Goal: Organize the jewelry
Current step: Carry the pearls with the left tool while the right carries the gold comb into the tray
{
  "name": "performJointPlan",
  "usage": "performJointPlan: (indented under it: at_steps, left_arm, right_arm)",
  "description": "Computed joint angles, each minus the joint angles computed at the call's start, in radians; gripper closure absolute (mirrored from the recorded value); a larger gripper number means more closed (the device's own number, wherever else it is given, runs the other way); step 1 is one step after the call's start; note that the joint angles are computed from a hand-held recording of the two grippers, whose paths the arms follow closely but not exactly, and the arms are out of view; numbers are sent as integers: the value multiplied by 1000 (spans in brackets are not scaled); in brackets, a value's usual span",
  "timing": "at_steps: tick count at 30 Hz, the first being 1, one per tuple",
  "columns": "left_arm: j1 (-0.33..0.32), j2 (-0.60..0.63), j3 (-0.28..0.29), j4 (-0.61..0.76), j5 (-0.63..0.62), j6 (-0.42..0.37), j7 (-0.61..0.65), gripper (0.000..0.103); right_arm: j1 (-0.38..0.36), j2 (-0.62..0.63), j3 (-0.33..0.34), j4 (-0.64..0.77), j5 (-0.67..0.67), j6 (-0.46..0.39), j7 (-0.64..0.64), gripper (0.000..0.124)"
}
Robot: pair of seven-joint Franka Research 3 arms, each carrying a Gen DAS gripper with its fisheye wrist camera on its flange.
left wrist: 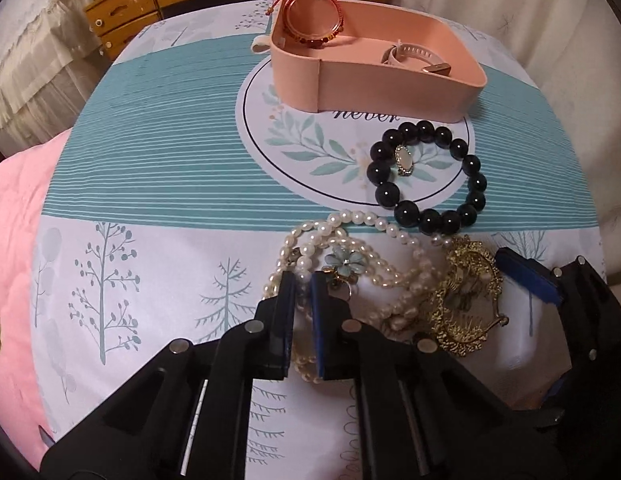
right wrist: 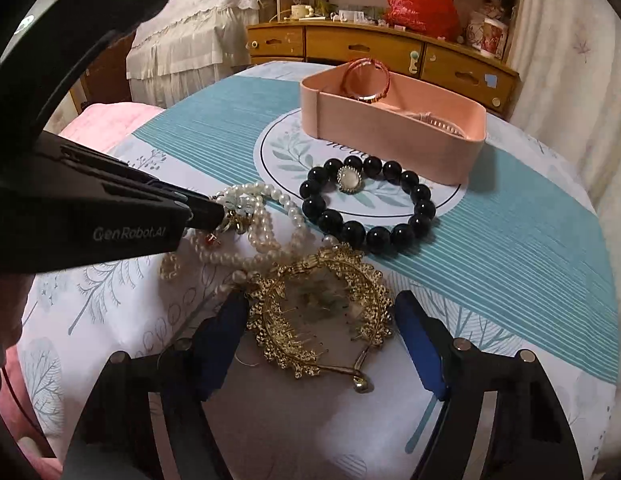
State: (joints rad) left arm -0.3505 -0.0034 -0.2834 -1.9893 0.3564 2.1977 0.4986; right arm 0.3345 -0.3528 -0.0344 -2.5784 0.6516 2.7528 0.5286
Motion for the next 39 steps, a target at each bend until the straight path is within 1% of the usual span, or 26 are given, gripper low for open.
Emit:
performJointPlan:
  at_steps: [4,10,14,17,21,23,28,30,32,35,39]
  left_arm:
    - [3,-10,2,-15,-3,20,-13,98]
    - [3,-58,-2,-51,-1,64,-6,98]
    - [1,-87,-8,-39,2,70,30,98]
    - [2,-115,-8,-32,-2,90,65,98]
    - [11,-135,0,6,-19,104,141,98]
    - [17,-143,10,21,-45,132,193,98]
    - [45,-152,21,74,-48,169,236,98]
    - [60,-145,26,102,-36,187,247,98]
    - [75,-136,31,116,-22,231,256,98]
    - [100,-98,32,159,29,256,229,98]
    - [118,-42,53,194,5,333,236,98]
  right_arm:
    - [-10,-1,-2,11,-10,-32,7,50]
    - [-47,-8,-14,47,-6,-139,70,50]
    - [-79,-26,9,49,-54,-138,126,50]
    - [-79,-41,3,60,-57,-152,144,50]
    - [-81,-45,9,94,-69,-149,184,50]
    - [-80,-40,11,121,-74,-147,199,50]
    - [-68,8,16,209,-70,-123,221,50]
    - [-66,36,22,250,-73,-109,236,50]
    - [-64,59,22,287,-66,-105,250,50]
    - [-67,104,33,340,-68,-74,282,50]
    - [-74,177,50,421,-96,-26,334,50]
